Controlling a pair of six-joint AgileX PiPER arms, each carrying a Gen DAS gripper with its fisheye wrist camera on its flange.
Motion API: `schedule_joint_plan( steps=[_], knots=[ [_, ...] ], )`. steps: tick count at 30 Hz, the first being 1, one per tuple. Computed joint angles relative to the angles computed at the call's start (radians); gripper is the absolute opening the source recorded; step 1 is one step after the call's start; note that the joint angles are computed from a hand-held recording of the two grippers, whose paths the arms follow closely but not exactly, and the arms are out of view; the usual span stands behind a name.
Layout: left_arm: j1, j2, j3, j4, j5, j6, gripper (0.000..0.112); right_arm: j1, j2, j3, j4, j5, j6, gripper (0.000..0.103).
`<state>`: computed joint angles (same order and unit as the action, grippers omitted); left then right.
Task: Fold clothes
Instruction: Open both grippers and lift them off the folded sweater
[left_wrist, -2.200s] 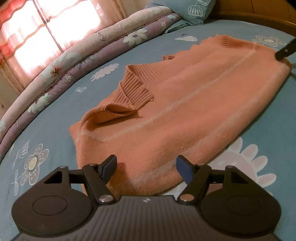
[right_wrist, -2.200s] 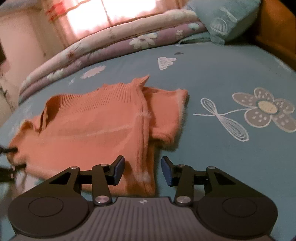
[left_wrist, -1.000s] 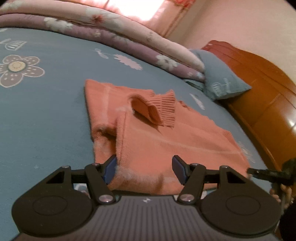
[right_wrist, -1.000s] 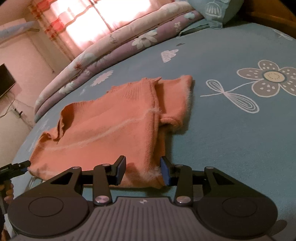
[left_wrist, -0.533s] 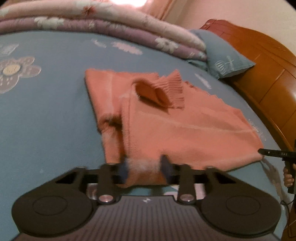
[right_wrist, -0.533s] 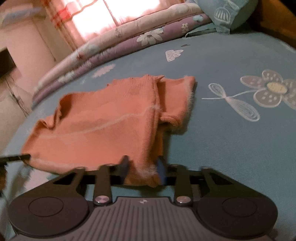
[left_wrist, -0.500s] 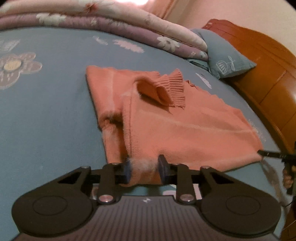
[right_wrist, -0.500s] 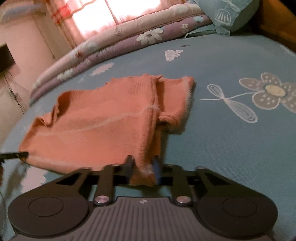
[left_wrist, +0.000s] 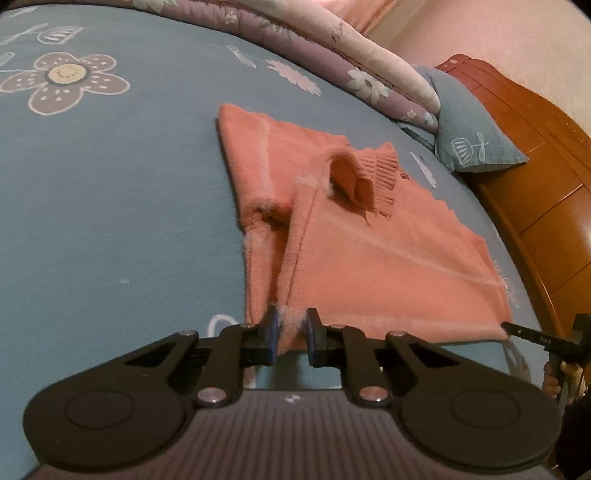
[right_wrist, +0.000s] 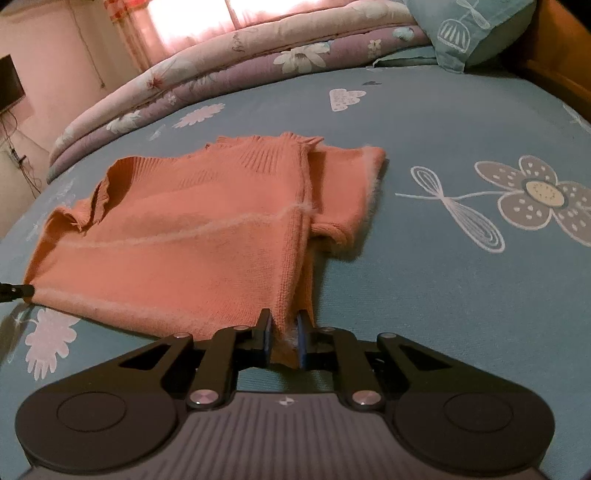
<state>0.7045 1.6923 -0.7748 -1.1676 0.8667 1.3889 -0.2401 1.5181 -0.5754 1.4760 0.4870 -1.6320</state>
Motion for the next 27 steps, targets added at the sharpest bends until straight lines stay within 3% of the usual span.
schedule_joint_plan(
  steps=[2, 4, 6, 8, 9, 12, 14, 15, 18, 21, 27],
  knots=[
    [0.022, -0.041, -0.009, 0.049, 0.015, -0.045, 0.012, 0.025, -0.039, 0.003, -0.024, -0.033, 0.046, 0.021],
    [0.010, -0.122, 0.010, 0.059, -0.021, -0.038, 0.013, 0.066, -0.115, 0.026, 0.000, -0.074, 0.041, 0.022],
    [-0.019, -0.157, -0.002, 0.043, 0.015, -0.041, 0.013, 0.122, -0.175, 0.038, 0.050, -0.089, 0.017, 0.024],
    [-0.102, -0.134, -0.032, 0.020, 0.049, -0.099, 0.020, 0.183, -0.178, 0.020, 0.087, -0.052, 0.018, 0.038],
    [-0.153, -0.109, -0.052, 0.004, 0.064, -0.135, 0.021, 0.216, -0.145, -0.007, 0.088, -0.010, 0.046, 0.050],
    [-0.293, -0.001, -0.139, -0.034, 0.098, -0.297, 0.033, 0.329, 0.020, -0.119, 0.096, 0.082, 0.160, 0.051],
    [-0.364, 0.098, -0.225, -0.030, 0.118, -0.436, 0.050, 0.381, 0.136, -0.210, 0.069, 0.134, 0.283, 0.053],
    [-0.382, 0.129, -0.254, -0.024, 0.122, -0.472, 0.053, 0.396, 0.187, -0.257, 0.033, 0.156, 0.377, 0.055],
    [-0.424, 0.203, -0.361, 0.123, 0.106, -0.687, 0.062, 0.388, 0.311, -0.362, -0.032, 0.263, 0.586, 0.070],
    [-0.387, 0.244, -0.395, 0.175, 0.126, -0.774, 0.063, 0.348, 0.363, -0.376, -0.033, 0.324, 0.634, 0.070],
    [-0.203, 0.214, -0.326, 0.141, 0.161, -0.701, 0.063, 0.170, 0.338, -0.269, -0.004, 0.398, 0.552, 0.070]
  ],
)
